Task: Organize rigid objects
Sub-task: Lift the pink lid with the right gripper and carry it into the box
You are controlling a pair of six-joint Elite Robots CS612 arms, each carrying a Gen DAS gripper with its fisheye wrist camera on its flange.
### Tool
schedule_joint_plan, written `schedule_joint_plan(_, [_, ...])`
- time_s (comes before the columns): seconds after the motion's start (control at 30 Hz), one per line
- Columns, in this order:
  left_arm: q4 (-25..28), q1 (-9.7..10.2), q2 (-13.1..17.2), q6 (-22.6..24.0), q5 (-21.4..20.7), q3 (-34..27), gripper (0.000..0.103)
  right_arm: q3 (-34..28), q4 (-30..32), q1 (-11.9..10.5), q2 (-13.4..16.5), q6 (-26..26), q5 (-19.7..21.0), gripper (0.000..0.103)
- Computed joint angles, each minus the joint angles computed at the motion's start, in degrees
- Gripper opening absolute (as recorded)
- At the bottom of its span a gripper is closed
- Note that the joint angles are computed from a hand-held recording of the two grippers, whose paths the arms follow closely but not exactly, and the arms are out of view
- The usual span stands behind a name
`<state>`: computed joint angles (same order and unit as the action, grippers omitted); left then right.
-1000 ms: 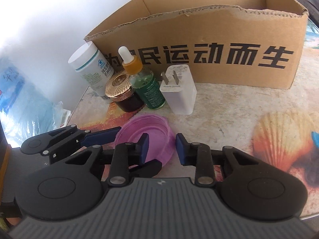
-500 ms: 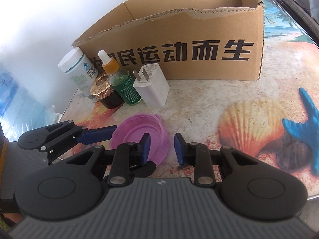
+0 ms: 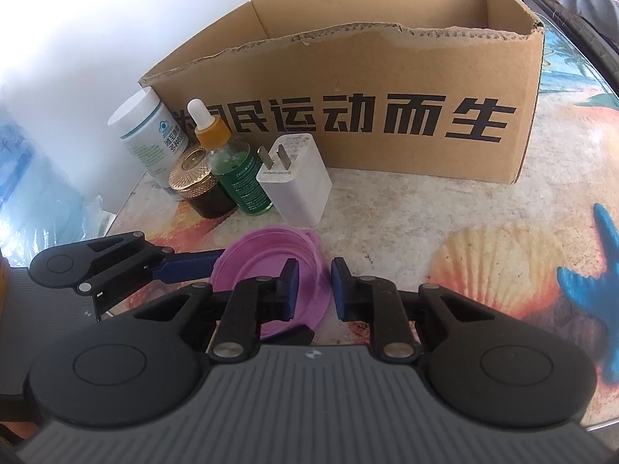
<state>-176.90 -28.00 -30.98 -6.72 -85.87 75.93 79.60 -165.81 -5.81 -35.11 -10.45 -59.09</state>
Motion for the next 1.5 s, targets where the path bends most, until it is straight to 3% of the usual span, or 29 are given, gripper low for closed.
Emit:
schedule_joint_plan(0.37, [-1.4,-0.28,-0.39,0.28,0.77,0.62,0.073,0.57,-0.83,-0.16,-0.34,0.5,-0.21,0.016])
schedule_joint_plan(1.17, [-11.52,-0.92,-4.03,1.14,4.34,5.57,0.073,4.86,-8.88,0.18,-4.76,-0.61,0.55,0.016])
schedule_joint_plan(1.5, [-13.73,-0.78,-5.31,4.51,7.52,4.52,0.073,2.64,-10.39,0.23,-5.74,-1.45,2.92,0.016])
